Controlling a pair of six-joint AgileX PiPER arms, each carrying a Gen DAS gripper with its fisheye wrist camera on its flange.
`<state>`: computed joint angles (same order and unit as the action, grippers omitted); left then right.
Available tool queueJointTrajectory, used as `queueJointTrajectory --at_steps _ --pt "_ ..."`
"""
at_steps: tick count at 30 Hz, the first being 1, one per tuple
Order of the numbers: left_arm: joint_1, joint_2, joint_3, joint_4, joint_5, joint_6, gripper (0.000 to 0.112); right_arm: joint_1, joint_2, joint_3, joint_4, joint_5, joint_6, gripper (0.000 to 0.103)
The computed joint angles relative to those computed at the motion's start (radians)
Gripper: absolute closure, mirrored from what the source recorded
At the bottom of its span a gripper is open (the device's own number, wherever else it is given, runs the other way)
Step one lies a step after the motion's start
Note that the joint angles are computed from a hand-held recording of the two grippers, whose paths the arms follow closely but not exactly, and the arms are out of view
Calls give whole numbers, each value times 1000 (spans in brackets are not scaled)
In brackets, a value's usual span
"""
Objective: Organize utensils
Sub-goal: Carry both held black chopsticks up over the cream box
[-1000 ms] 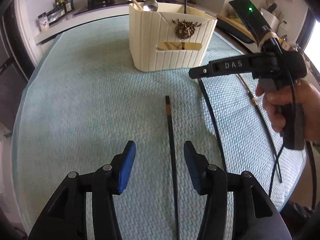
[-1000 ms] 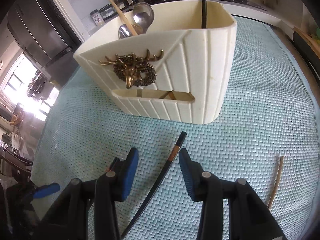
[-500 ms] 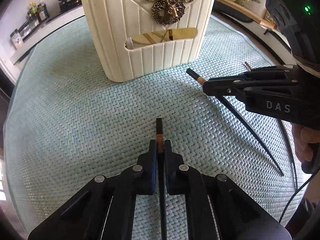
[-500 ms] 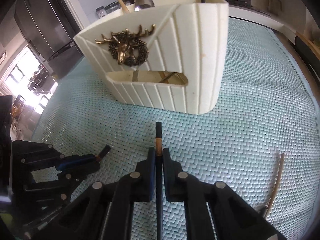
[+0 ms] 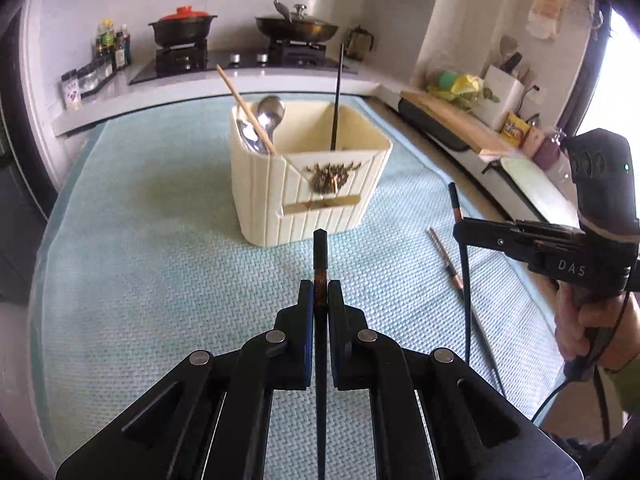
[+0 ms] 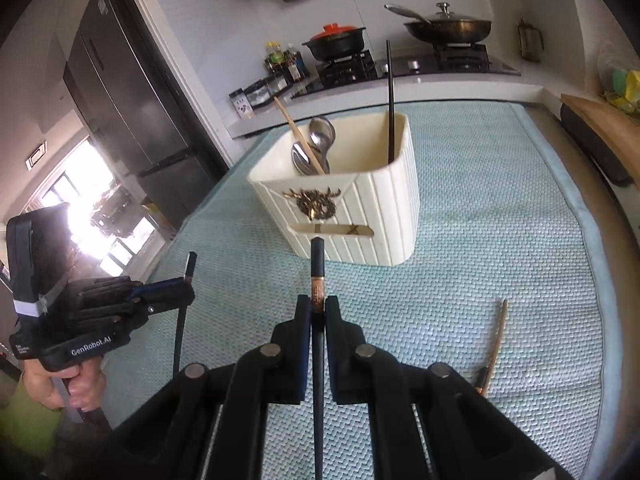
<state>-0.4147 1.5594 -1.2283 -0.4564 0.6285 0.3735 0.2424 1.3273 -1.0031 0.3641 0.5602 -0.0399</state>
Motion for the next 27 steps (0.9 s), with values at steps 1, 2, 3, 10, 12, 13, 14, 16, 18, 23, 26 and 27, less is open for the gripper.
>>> queueJointTrajectory --at_steps 1,2,3,10,12,13,14,16,18,23,26,27 --pt "10 -13 -19 -7 14 0 108 9 -21 -15 -18 3 19 96" --pt "20 -33 -29 -15 25 -1 108 15 -36 -27 -37 1 34 96" --pt "28 -45 -50 -15 37 -11 108 30 -49 -60 -76 16 76 96" --pt "53 -94 -165 9 70 -62 108 92 -207 -91 -275 39 226 96" --pt "56 -89 -210 25 91 -81 108 109 -217 -119 -324 58 254 96" --pt "56 -85 -236 37 103 -92 108 98 -220 -132 -315 66 234 96" --pt "57 -81 -262 47 115 -99 108 105 -211 -161 -338 78 245 96" --pt "55 -72 -316 67 144 -114 108 122 -199 -210 -382 102 265 96" --pt "56 -56 -375 82 179 -126 108 138 -182 -269 -419 137 281 96" --pt "57 3 -540 119 277 -161 108 132 -135 -397 -412 203 238 96" --pt "56 50 -657 136 330 -182 108 131 -104 -466 -416 230 220 96" --pt "56 67 -702 140 349 -188 108 131 -92 -493 -420 241 217 96"
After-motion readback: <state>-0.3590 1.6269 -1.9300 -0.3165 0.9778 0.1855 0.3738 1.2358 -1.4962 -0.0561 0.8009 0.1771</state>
